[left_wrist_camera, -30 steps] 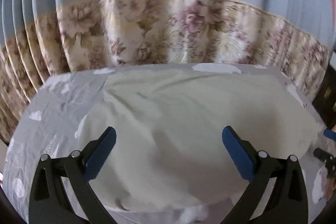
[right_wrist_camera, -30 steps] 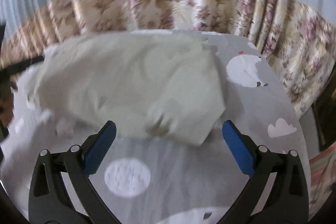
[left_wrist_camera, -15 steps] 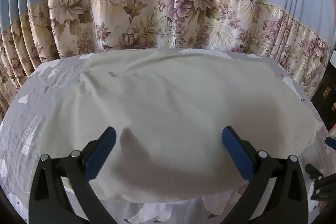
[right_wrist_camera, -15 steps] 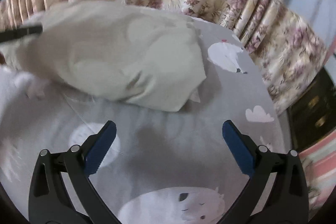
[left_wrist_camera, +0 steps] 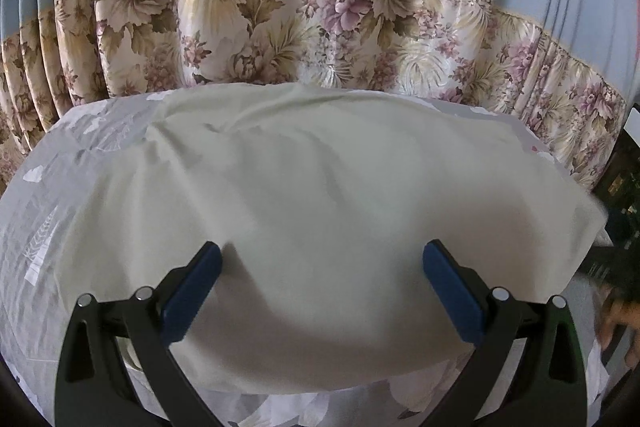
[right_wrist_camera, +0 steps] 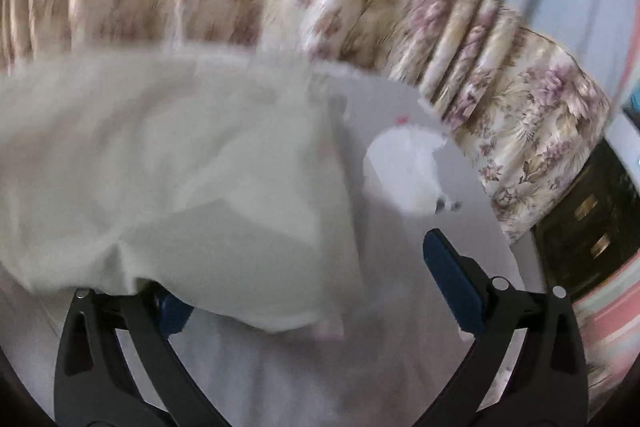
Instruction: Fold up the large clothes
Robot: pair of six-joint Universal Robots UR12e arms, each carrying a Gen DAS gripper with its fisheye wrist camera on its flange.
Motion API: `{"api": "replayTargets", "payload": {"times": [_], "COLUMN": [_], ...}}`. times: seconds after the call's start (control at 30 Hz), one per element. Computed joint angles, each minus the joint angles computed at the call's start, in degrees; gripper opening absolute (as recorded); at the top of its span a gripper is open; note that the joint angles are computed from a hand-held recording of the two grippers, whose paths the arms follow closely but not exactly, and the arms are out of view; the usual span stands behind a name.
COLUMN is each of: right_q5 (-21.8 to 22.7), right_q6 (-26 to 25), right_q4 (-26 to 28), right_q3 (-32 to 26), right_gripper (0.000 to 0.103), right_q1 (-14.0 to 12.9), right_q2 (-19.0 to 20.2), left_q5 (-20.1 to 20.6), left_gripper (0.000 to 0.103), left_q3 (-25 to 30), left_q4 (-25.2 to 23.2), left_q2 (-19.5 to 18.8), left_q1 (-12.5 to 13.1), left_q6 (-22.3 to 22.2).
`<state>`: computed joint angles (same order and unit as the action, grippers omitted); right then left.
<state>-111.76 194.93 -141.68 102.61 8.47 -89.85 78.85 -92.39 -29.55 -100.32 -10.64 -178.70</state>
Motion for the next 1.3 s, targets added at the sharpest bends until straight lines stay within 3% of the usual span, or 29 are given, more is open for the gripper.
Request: {"api": "replayTargets", "payload": {"times": [0.1,0.2,0.33,0.43,0.6,0.7,0.77,0.8,0.9,1.0,1.1,1.3], "right_q5": [3.90,9.21,19.55,19.68,24.02,22.12,19.62,18.90,22.40,24.55,21.28,23.96], "right_q6": [4.40,7.58,12.66,10.27,9.90,8.07,7.20,7.06,8.63,6.94,2.81,2.22], "right_q4": [-4.65,-3.52,0.27,3.13,-0.32,-2.41,-3.08,-2.48,0.55,3.70,0.79,-1.74], "right_q3": [0.64,0.79,3.89,5.28,7.29,6.15,4.64,3.74,1.33,-0.71,-0.63,0.60], "right_gripper": [0.100,0.100,0.100,0.100,0.100,0.100,0.084,0.082,0.079,0.069,0.060,0.058], "right_q1": [-1.38,-3.23,-6.92,-7.25,-9.72,-10.34,-10.41,-10.54,-11.73,-10.51,-7.50,-7.23], "right_q2": [-0.66,-1.35,-5.13,-7.62,-10.47,-8.53,-6.07,-4.88,-1.46,1.23,1.93,1.02], "left_q5": [-0.54,-0.66,-0.94,-0.86,-0.71,-0.94,-0.73,-0.69,-0.62,-0.55,-0.55,-0.56], "left_gripper": [0.101,0.101,0.101,0.101,0.101,0.101,0.101,0.101,0.101,0.101,0.101,0.101], "left_q3": [0.00,-0.05,0.08,0.22,0.37,0.37,0.35,0.43,0.55,0.82,0.86,1.10], "left_q4": [0.00,0.07,-0.40,-0.66,-0.73,-0.70,-0.55,-0.57,-0.46,-0.57,-0.66,-0.73], "left_q2": [-0.06,-0.09,-0.26,-0.40,-0.46,-0.45,-0.50,-0.55,-0.64,-0.87,-0.91,-1.11], "left_q1": [0.43,0.58,0.79,0.84,0.76,0.86,0.75,0.76,0.91,1.10,1.29,1.37], "left_q6": [-0.34,-0.48,-0.18,-0.38,-0.69,-0.63,-0.70,-0.77,-1.13,-1.15,-1.35,-1.44]}}
